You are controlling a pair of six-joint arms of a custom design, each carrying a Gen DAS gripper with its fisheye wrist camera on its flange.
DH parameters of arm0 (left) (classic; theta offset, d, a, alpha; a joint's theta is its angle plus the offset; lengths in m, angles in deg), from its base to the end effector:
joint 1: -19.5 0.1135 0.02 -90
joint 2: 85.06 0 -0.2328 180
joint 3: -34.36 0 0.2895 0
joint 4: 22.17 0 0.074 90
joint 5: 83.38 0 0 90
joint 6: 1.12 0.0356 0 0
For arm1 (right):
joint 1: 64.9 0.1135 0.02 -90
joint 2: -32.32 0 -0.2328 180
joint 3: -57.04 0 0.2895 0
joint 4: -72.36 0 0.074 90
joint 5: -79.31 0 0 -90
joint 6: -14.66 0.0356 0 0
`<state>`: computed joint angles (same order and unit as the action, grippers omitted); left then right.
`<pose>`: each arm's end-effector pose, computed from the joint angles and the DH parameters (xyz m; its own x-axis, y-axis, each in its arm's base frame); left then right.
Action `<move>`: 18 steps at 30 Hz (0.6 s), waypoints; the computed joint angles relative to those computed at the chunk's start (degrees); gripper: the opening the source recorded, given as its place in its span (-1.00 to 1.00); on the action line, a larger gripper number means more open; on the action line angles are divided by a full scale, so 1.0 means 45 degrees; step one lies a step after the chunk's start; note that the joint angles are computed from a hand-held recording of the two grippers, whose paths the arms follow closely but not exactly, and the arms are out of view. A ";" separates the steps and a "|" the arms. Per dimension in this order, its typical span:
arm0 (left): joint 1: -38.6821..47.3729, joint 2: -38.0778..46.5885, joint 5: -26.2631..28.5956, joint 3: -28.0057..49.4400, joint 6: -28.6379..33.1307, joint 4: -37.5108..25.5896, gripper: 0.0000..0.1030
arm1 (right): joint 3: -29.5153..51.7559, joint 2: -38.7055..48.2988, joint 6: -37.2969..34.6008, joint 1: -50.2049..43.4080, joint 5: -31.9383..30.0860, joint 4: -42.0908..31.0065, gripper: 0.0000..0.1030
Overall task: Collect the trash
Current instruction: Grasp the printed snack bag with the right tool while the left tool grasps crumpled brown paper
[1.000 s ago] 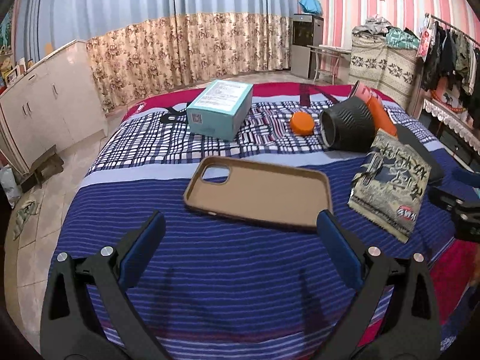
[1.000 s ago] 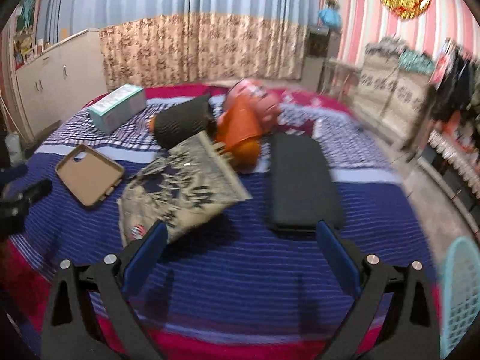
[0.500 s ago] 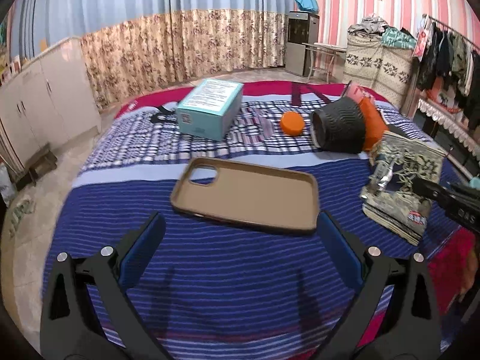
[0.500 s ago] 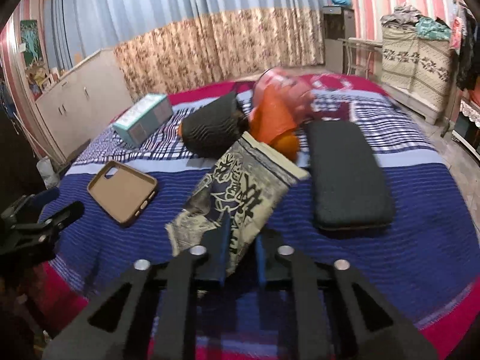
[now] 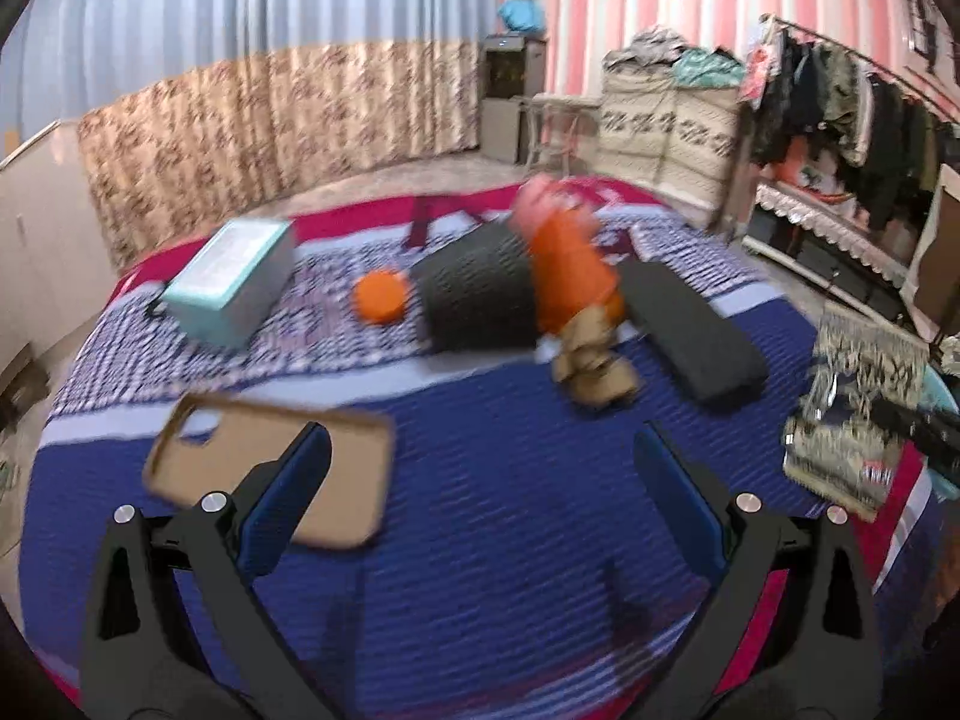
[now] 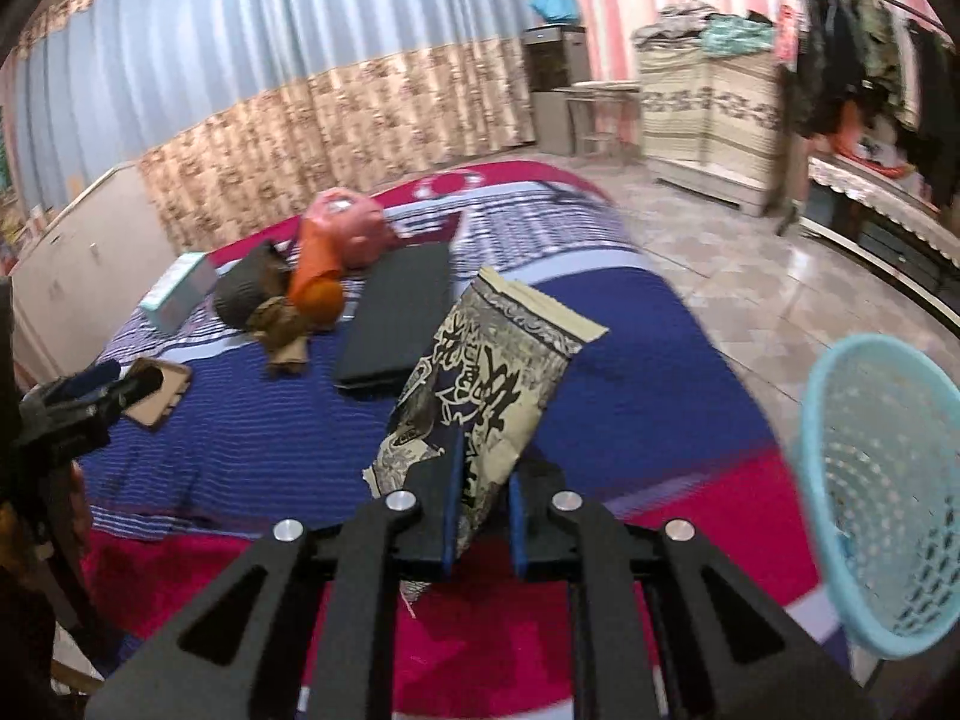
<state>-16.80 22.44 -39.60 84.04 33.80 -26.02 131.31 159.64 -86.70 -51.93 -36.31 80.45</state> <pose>0.2497 -0.1516 0.0037 -0.5155 -0.3252 -0.7927 -0.5053 0.8626 -0.0253 0.3963 0.1071 -0.0077 -0.5765 -0.3150 -0.7539 -0.6264 0.7629 0.1602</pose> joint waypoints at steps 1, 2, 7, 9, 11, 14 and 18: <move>0.0222 0.0241 0.0226 0.0446 0.0377 0.0009 0.89 | -0.0045 -0.0001 -0.0016 -0.0176 0.0057 0.0074 -0.74; 0.0425 0.0464 0.0472 0.0858 0.0645 -0.0074 0.89 | -0.0097 0.0012 -0.0100 -0.0378 0.0057 0.0187 -0.74; 0.1284 0.1966 0.0862 0.2517 0.2185 0.0695 0.67 | -0.0503 -0.0144 -0.0084 -0.0921 -0.0040 0.0739 -0.75; 0.1892 0.2625 0.1981 0.3393 0.2752 0.0376 0.39 | -0.0633 -0.0242 -0.0105 -0.1097 -0.0116 0.0899 -0.75; 0.2289 0.3331 0.2578 0.4215 0.2995 0.0057 0.22 | -0.0688 -0.0348 -0.0088 -0.1182 -0.0157 0.0948 -0.75; 0.2708 0.3933 0.3461 0.4803 0.3238 -0.0030 -0.58 | -0.0775 -0.0450 -0.0158 -0.1361 -0.0306 0.1031 -0.75; 0.2273 0.3667 0.3024 0.4486 0.3186 0.0198 -0.63 | -0.0807 -0.0425 -0.0285 -0.1618 -0.0688 0.1061 -0.84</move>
